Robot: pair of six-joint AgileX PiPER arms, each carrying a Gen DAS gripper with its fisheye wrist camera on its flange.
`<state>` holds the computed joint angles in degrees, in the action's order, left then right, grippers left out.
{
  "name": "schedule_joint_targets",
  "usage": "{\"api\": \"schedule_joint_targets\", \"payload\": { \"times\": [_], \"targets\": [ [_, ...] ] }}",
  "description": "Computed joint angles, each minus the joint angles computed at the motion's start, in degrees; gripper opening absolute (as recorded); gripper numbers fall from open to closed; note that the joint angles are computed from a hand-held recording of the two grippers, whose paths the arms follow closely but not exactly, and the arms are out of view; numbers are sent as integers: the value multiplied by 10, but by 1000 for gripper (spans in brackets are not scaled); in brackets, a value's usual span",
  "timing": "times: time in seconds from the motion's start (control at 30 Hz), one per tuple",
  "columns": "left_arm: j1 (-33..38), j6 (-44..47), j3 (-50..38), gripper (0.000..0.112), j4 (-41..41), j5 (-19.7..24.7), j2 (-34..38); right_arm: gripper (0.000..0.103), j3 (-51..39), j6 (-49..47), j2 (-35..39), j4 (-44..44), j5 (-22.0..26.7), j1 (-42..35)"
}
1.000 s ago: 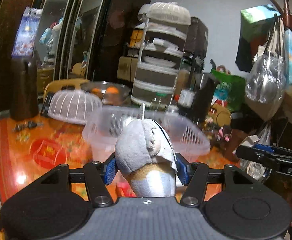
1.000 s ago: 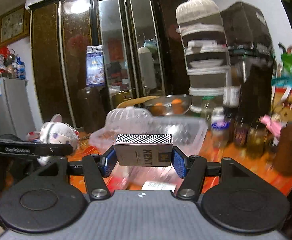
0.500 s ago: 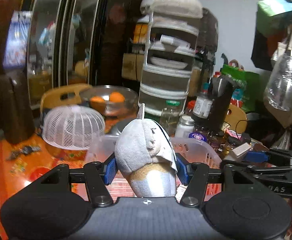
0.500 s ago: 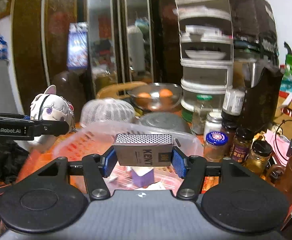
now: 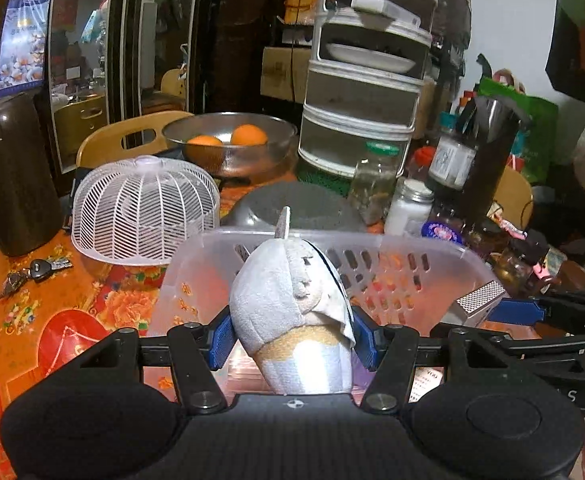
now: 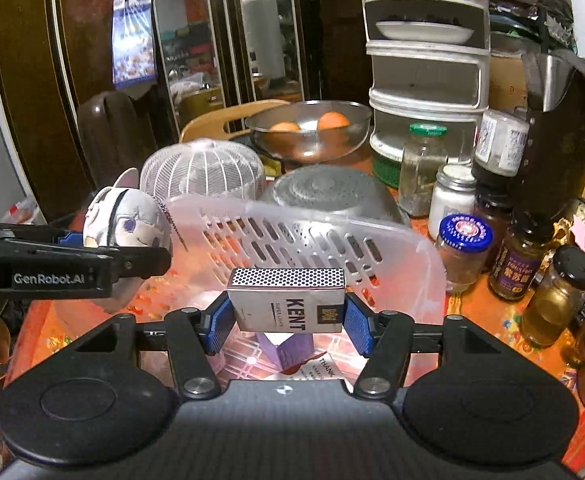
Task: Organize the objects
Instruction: 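Carry the doll and KENT box into the basket and release both, then grasp the red box with the left tool while the right grasps the white barcode box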
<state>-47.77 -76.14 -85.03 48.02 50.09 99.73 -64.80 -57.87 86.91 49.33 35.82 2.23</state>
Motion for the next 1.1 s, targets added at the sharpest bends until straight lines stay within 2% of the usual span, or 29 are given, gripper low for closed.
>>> {"api": "schedule_joint_targets", "payload": {
  "times": [0.17, 0.2, 0.23, 0.27, 0.3, 0.37, 0.47, 0.5, 0.53, 0.57, 0.6, 0.67, 0.73, 0.8, 0.87, 0.97, 1.1],
  "targets": [
    [8, 8, -7, 62, -9, -14, 24, 62, -10, 40, 18, -46, -12, 21],
    [7, 3, -3, 66, -4, -18, 26, 63, -7, 43, 18, -52, -20, 25],
    [6, -12, 7, 73, 6, -26, 23, 73, -2, 43, 16, -54, -30, 29],
    [5, -29, 17, 81, 17, -29, 19, 77, 5, 44, 12, -55, -40, 31],
    [4, -42, 26, 85, 25, -35, 13, 84, 11, 34, 9, -45, -47, 30],
    [-4, -78, 47, 90, 57, -40, 0, 90, 23, 5, -1, -11, -46, 22],
    [-50, -156, 89, 92, 140, -5, -36, 92, 58, -76, -35, 70, -42, -3],
    [-79, -201, 116, 95, 184, 15, -54, 95, 80, -130, -54, 118, -37, -20],
    [-116, -245, 144, 103, 225, 46, -73, 103, 104, -180, -75, 164, -26, -41],
    [-149, -280, 170, 103, 253, 73, -89, 103, 137, -238, -102, 219, -12, -70],
    [-184, -317, 195, 103, 277, 102, -100, 103, 174, -295, -133, 273, 11, -102],
    [-250, -379, 242, 103, 292, 156, -110, 103, 226, -359, -175, 321, 70, -167],
    [-283, -419, 267, 103, 268, 173, -97, 103, 286, -407, -213, 350, 139, -247],
    [-272, -426, 277, 103, 233, 136, -77, 103, 338, -442, -222, 356, 209, -325],
    [-238, -422, 271, 103, 198, 88, -45, 103, 374, -458, -210, 353, 239, -364],
    [-190, -404, 252, 99, 173, 23, -4, 103, 417, -483, -177, 352, 240, -391],
    [-173, -381, 211, 98, 154, 22, 41, 103, 439, -501, -140, 343, 231, -414]
  ]
}}
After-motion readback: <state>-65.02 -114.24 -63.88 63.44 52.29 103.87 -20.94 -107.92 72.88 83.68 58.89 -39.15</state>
